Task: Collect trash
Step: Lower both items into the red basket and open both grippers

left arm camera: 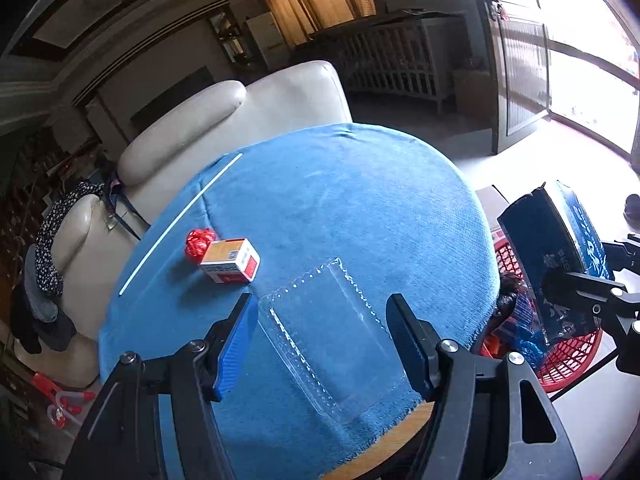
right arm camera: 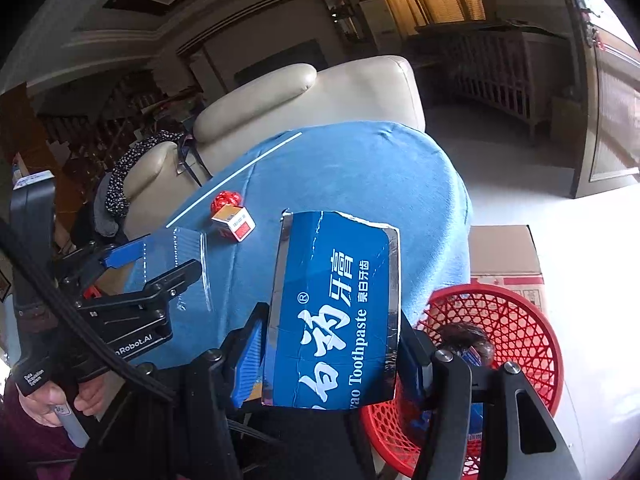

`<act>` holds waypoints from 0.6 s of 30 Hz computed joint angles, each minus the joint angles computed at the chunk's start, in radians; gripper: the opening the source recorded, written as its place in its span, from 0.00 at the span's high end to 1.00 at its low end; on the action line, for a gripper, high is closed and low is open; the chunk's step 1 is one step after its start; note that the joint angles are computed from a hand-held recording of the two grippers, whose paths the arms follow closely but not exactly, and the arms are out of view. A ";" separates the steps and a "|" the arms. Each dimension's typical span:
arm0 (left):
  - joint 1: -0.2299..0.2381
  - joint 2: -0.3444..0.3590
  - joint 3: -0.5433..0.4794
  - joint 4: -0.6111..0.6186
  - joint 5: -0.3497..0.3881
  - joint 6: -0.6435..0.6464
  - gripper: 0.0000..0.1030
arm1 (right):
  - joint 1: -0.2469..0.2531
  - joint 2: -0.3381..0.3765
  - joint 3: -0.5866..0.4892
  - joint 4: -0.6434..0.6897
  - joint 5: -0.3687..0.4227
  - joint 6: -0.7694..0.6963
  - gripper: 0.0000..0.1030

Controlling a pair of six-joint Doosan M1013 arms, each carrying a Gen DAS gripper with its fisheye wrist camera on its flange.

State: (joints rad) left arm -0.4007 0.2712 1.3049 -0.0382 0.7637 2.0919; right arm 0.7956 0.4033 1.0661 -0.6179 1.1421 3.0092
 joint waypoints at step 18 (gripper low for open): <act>-0.043 -0.003 0.022 0.015 -0.006 0.060 0.34 | 0.005 -0.055 0.104 0.006 0.013 0.126 0.40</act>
